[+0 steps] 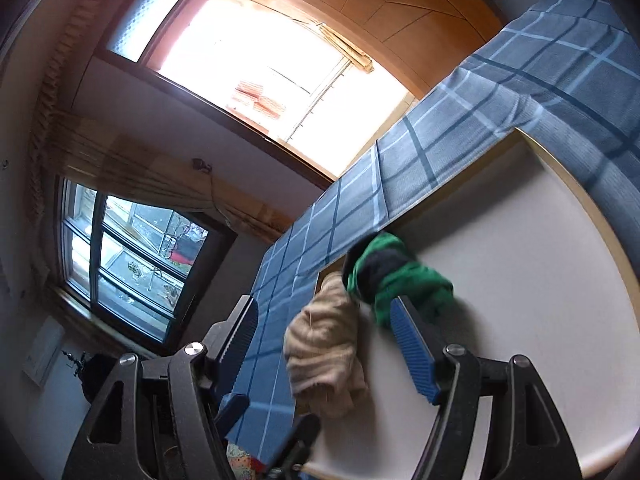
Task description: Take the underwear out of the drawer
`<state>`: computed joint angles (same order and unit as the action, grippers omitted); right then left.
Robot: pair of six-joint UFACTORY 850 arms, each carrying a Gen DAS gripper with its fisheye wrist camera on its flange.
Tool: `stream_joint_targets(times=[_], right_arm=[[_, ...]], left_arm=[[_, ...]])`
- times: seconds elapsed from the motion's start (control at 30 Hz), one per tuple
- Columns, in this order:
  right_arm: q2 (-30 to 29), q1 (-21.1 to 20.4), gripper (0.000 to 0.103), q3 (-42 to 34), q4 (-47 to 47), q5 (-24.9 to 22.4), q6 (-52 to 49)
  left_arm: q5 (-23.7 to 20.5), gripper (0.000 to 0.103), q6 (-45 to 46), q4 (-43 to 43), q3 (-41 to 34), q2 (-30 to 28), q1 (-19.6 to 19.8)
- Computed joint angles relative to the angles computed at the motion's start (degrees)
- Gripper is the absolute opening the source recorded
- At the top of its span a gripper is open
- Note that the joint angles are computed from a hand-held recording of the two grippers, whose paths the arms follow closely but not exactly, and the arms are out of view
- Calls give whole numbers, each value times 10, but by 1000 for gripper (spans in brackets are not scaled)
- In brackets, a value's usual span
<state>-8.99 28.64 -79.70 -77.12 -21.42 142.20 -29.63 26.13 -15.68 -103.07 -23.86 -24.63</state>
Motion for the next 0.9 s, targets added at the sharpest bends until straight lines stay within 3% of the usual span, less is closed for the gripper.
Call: stream_joint_targets(times=[0.2,0.27,0.6,0.9], right_arm=[[32,43,72,36,-17,-62,3],[48,61,78,55,-34,-88,26],[86,133,79,96,-52,-202,14],[107,180,79,125,-52,-268,4]], left_arm=[[2,99,31,-35,60,45,2],[4,99,43,-46,75,56,2],[16,99,72,-76,148,109,3],[9,99,93,-101,190,137,9]])
